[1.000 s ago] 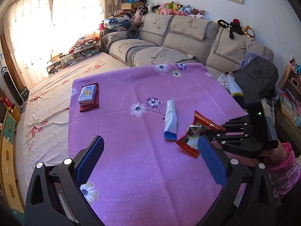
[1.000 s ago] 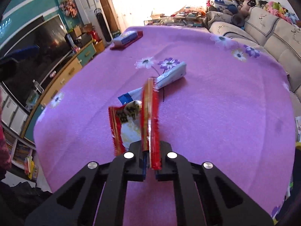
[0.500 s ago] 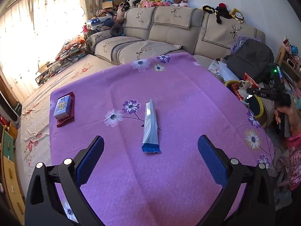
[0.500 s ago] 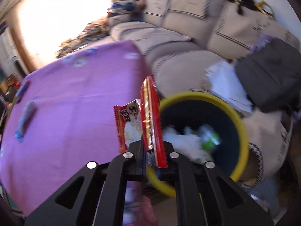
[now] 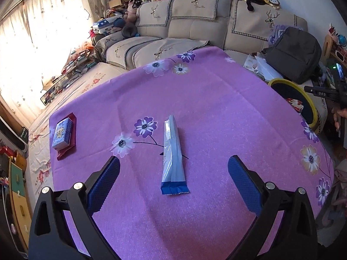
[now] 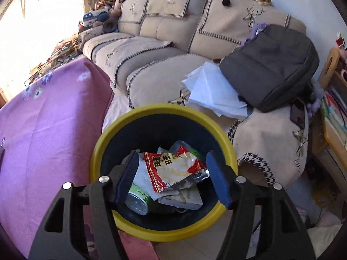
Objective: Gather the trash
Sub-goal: 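Reach the left gripper to the blue-and-white stick wrapper and grasp it, then carry the wrapper with the left gripper into the bin and release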
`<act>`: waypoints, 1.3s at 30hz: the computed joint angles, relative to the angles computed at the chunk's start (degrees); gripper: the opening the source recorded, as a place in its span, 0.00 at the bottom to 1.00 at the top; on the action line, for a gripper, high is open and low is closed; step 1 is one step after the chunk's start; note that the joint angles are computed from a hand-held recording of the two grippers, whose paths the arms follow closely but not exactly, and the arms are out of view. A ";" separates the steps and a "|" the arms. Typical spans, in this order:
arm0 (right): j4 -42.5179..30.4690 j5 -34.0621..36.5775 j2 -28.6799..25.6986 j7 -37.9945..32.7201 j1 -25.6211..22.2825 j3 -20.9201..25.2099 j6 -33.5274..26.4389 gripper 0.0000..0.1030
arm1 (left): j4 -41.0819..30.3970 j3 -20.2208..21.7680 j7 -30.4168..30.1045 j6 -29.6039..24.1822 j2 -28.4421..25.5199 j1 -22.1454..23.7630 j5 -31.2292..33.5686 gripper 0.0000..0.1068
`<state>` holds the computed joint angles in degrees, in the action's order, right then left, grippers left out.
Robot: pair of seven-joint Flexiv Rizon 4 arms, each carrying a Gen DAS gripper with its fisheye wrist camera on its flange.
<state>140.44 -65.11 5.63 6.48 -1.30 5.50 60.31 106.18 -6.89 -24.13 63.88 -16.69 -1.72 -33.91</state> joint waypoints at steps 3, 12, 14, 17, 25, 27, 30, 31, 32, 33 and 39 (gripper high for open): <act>-0.04 -1.26 0.85 0.05 0.60 0.81 -0.78 0.63 | -3.03 1.27 -3.88 0.32 -3.34 -1.01 4.60 0.92; -1.35 -1.59 0.68 -0.85 2.79 1.84 -0.73 0.63 | -12.68 3.51 -16.71 -3.27 -12.23 -2.73 15.71 0.74; -1.47 -1.50 0.68 -1.00 3.12 1.88 -0.66 0.63 | -13.51 3.30 -17.96 -3.49 -13.08 -2.65 16.96 0.70; -1.29 -1.77 1.16 -0.62 3.28 1.96 -0.57 0.63 | -14.43 2.87 -19.17 -3.95 -14.05 -2.63 18.30 0.60; 1.07 -2.73 4.52 0.54 2.47 2.56 0.40 0.63 | -14.67 0.41 -18.67 -5.32 -13.57 -2.38 17.52 0.14; 1.91 -2.49 5.78 0.61 2.24 2.99 -0.31 0.63 | -13.12 -1.02 -16.79 -4.57 -12.16 -2.67 16.61 0.14; 3.30 -1.43 8.02 0.15 2.03 3.80 -2.11 0.63 | -11.26 -3.92 -13.05 -4.84 -9.68 -3.75 13.98 0.14; 3.79 -0.98 8.81 0.05 2.01 4.15 -2.94 0.63 | -10.95 -5.10 -11.48 -5.17 -9.00 -4.37 12.84 0.14; 4.17 -0.46 9.45 -0.23 2.00 4.39 -3.59 0.63 | -10.92 -5.97 -10.22 -5.73 -8.51 -5.16 11.87 0.14; 4.80 0.42 10.49 -0.59 2.02 4.74 -4.53 0.63 | -11.09 -6.69 -9.10 -6.37 -8.19 -6.12 11.07 0.14; 8.30 5.36 15.81 -3.15 1.47 5.89 -7.41 0.63 | -14.17 -8.82 -7.13 -10.66 -8.89 -14.66 10.40 0.15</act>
